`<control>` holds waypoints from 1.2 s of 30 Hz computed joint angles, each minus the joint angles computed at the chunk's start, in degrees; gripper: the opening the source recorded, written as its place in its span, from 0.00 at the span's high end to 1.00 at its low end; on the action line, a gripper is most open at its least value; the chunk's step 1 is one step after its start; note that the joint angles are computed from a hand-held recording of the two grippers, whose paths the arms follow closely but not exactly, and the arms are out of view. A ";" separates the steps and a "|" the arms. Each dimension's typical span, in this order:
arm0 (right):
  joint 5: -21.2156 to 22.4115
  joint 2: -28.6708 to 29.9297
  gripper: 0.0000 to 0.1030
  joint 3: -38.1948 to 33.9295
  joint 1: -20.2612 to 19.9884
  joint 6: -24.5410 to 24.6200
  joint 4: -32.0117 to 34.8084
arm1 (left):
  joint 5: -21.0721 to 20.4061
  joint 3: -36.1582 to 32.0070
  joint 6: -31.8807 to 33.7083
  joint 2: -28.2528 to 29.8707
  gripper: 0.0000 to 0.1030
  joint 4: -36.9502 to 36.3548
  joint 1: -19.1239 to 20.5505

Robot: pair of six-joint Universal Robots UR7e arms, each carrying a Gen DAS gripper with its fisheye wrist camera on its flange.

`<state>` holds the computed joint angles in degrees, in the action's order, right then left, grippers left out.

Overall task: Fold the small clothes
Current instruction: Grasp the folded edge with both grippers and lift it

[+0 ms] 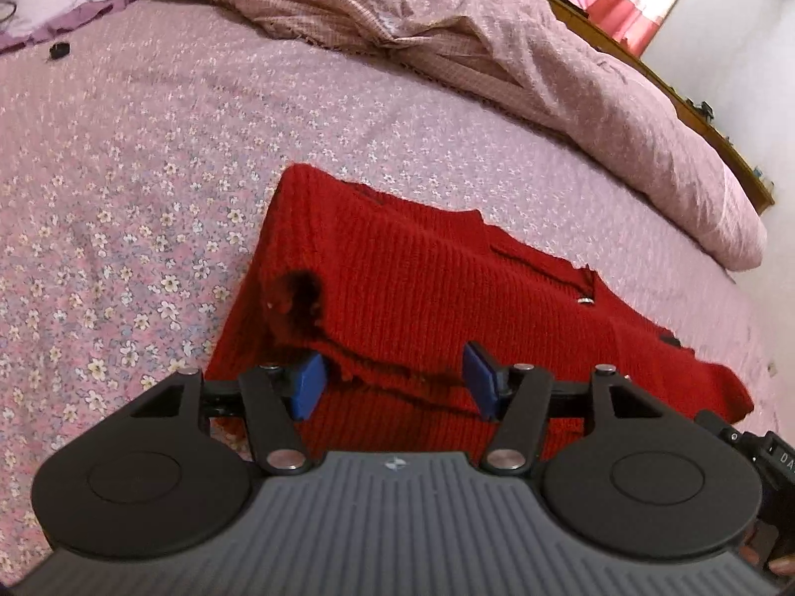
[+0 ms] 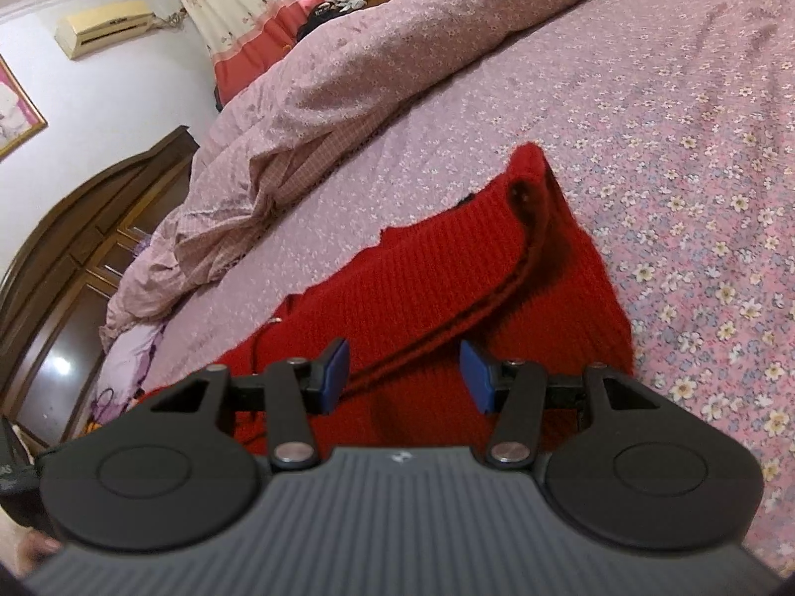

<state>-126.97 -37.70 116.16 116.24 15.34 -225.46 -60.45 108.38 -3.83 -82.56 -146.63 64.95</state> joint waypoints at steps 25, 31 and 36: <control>1.34 0.60 0.81 -2.99 -1.79 -0.77 -0.21 | 2.08 -2.59 4.15 3.70 0.85 -3.73 0.36; 2.81 0.64 0.91 -3.59 -1.99 -2.90 -2.36 | 0.51 -4.84 7.81 4.73 0.91 -5.91 0.19; 3.45 0.40 0.92 -5.94 -2.11 -4.77 -2.34 | 0.80 -8.17 10.96 7.67 0.91 -8.46 -0.31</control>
<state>-123.52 -37.30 110.22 114.13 10.57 -227.80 -59.65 100.22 7.13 -74.89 -155.09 64.64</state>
